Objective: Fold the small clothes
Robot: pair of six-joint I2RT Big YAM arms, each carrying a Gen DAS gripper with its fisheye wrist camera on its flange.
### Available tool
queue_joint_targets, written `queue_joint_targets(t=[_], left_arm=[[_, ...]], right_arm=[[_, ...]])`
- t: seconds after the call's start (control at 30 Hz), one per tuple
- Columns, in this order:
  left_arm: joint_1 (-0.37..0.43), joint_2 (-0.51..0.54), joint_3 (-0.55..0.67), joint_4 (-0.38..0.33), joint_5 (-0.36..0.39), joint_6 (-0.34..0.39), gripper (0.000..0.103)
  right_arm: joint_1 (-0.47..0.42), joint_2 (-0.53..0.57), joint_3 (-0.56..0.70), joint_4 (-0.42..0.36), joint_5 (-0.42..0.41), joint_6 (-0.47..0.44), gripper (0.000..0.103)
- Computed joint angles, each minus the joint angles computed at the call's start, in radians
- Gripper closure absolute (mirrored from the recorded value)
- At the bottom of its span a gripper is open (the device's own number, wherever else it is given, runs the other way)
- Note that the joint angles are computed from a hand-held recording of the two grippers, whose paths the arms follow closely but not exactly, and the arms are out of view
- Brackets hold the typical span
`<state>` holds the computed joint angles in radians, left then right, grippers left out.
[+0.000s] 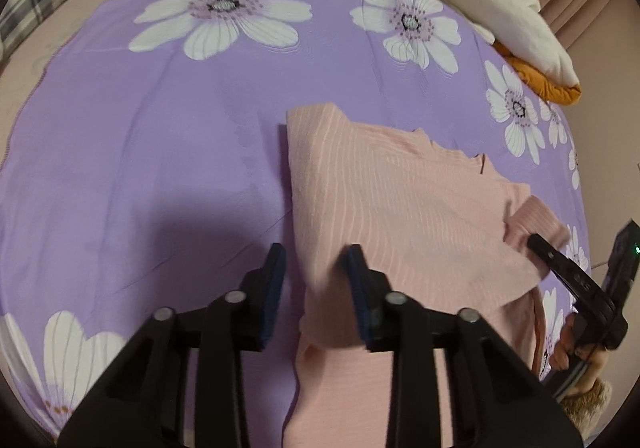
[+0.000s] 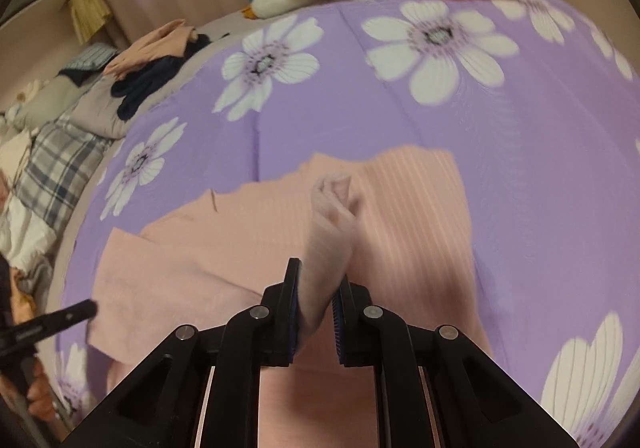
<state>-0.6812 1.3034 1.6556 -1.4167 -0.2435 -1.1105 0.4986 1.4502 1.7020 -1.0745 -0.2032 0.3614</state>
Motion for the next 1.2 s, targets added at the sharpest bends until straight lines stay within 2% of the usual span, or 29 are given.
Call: queue_joint_targets(t=[0.17,0.27,0.33,0.4,0.57,0.7,0.77,0.8,0.83,0.97,1.07,1.13,1.2], left_arm=[[0.015,0.02,-0.014,0.005,0.04,0.017,0.076],[0.01,0.032,-0.006,-0.023,0.028,0.02,0.076],[0.01,0.031,-0.009,-0.024,0.026,0.023,0.076],[0.013,0.026,-0.019,-0.017,0.034,0.022,0.075],[0.018,0.022,-0.026,-0.014,0.044,0.01,0.075],[0.016,0.023,-0.026,-0.013,0.044,0.007,0.075],[0.019,0.023,-0.026,-0.011,0.047,0.007,0.075],[0.019,0.023,-0.025,-0.01,0.048,0.007,0.075],[0.018,0.023,-0.025,-0.01,0.047,0.006,0.075],[0.013,0.018,-0.022,-0.007,0.045,0.01,0.075],[0.011,0.014,-0.021,0.004,0.049,0.007,0.074],[0.009,0.007,-0.024,0.02,0.053,0.007,0.074],[0.009,0.005,-0.026,0.037,0.063,0.01,0.074]], right_arm=[[-0.051,-0.05,-0.061,0.007,-0.08,0.06,0.09],[-0.071,-0.06,-0.067,-0.027,-0.109,0.082,0.083],[-0.082,-0.078,-0.087,-0.023,-0.118,0.103,0.069],[-0.107,-0.098,-0.111,-0.003,-0.164,0.13,0.062],[-0.115,-0.053,-0.054,-0.043,-0.129,0.104,0.062],[-0.094,0.01,0.006,-0.114,-0.112,0.063,0.062],[-0.082,0.022,0.017,-0.126,-0.088,0.047,0.071],[-0.077,0.024,0.021,-0.129,-0.072,0.042,0.092],[-0.072,0.026,0.029,-0.135,-0.054,0.037,0.096],[-0.061,-0.001,0.051,-0.088,-0.001,0.013,0.097],[-0.066,0.002,0.101,-0.056,0.001,-0.006,0.097],[-0.069,0.015,0.141,-0.05,0.013,-0.024,0.097],[-0.067,0.04,0.183,-0.061,0.058,-0.047,0.097]])
